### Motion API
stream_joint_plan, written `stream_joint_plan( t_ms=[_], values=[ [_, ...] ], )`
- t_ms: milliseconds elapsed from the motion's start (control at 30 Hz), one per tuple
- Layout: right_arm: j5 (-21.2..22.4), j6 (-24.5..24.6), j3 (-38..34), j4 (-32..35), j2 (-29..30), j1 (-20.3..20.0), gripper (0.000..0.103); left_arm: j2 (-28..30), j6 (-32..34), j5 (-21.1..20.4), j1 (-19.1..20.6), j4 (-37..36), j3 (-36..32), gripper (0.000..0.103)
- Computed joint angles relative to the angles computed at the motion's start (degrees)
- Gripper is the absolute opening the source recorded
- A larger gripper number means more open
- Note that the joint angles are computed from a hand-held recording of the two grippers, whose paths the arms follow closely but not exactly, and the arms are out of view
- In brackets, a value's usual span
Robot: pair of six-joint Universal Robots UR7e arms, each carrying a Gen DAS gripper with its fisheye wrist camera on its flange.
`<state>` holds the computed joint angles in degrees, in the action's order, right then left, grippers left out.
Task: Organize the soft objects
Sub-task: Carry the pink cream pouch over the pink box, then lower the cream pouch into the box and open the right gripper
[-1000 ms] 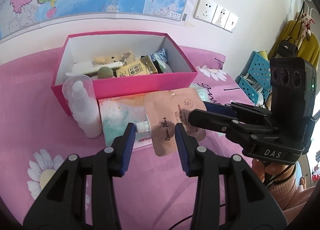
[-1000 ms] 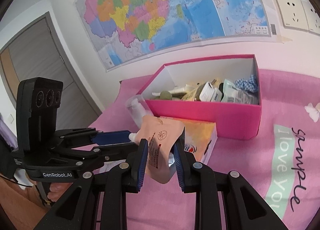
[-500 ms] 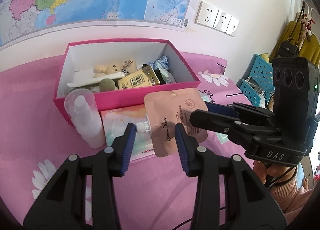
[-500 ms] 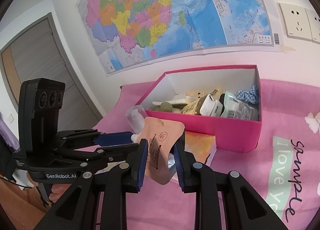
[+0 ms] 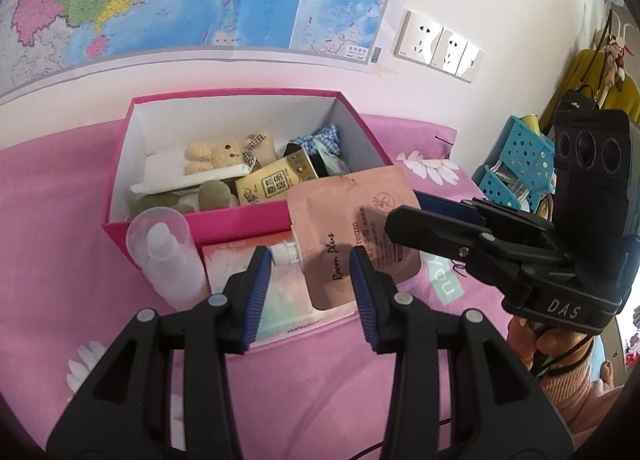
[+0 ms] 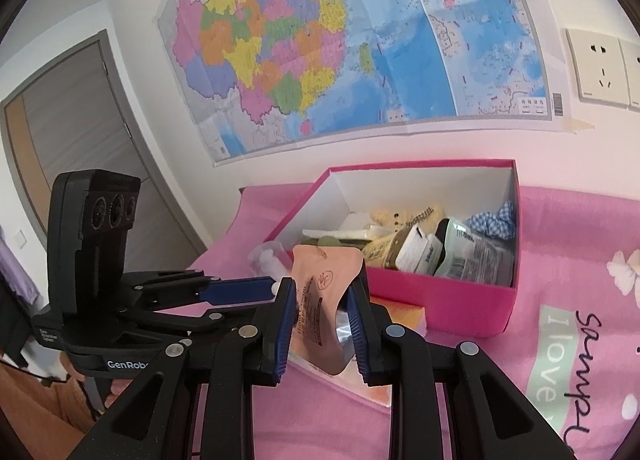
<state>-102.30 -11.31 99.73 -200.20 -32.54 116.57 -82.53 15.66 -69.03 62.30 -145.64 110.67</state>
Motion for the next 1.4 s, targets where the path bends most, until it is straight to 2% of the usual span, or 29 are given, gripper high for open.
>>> stream_joint_plan(
  t_ms=[1400],
  values=[
    [2.0,-1.5,-5.9,2.5,0.3,-2.1,0.026,6.8,2.4,2.7,-0.9,-3.3,-7.0,0.042]
  ],
)
